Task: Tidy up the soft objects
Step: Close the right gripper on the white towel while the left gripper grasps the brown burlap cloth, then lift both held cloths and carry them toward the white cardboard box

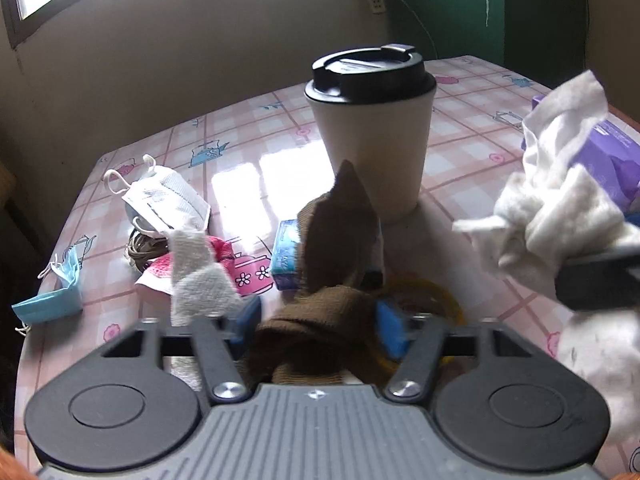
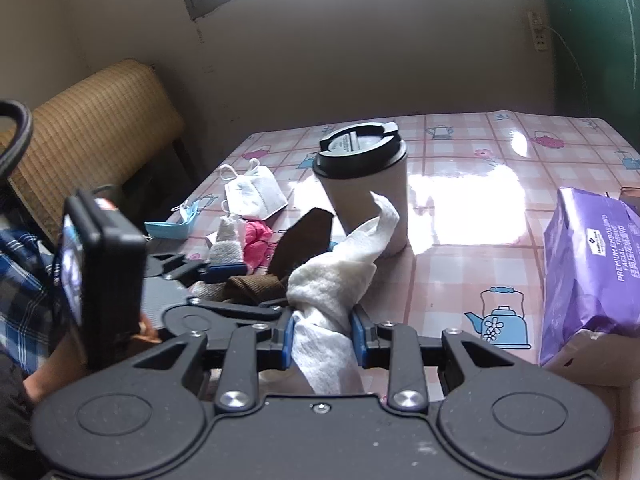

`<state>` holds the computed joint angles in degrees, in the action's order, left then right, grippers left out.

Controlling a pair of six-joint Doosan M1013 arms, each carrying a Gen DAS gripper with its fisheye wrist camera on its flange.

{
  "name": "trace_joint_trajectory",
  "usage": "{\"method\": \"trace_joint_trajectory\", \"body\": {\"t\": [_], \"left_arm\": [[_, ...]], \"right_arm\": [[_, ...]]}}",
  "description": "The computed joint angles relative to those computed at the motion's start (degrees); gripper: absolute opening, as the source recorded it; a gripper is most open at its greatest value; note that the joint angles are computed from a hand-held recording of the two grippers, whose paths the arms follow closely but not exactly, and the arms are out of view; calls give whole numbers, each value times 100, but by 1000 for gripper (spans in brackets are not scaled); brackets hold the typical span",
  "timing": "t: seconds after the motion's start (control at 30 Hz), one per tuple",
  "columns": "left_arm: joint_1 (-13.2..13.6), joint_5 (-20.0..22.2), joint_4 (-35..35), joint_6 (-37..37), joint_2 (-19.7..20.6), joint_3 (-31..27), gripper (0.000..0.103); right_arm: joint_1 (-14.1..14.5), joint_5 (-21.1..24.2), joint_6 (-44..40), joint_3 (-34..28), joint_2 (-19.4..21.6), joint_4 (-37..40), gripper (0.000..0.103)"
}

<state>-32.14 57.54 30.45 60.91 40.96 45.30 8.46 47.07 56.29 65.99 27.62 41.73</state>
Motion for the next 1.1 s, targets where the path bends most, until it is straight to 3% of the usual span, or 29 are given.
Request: {"method": "trace_joint_trajectory", "body": {"t": [0.07,0.2,0.33,0.43,0.67,1.1], "left_arm": [[89,-233,-338,-268,-95,111,40],[191,-899,-486,-1252,-457,628,35],[180,-1313,-5,-2286,-782,998,35],[105,-1056,457,-2590,-814,879,35],[155,-538,753,-3000,-749,509,35],[163,359,789,-2619,-444,-452,35]], "right_arm": [[1,-5,-44,7,-10,20,35],[0,-33,-198,21,-37,137,35],[35,40,-401,-67,-22,266,35],[61,157,-540,-249,49,410,35],[187,375,-656,-1109,405,405,35],[250,646,-85,-2466,1004,-251,35]]}}
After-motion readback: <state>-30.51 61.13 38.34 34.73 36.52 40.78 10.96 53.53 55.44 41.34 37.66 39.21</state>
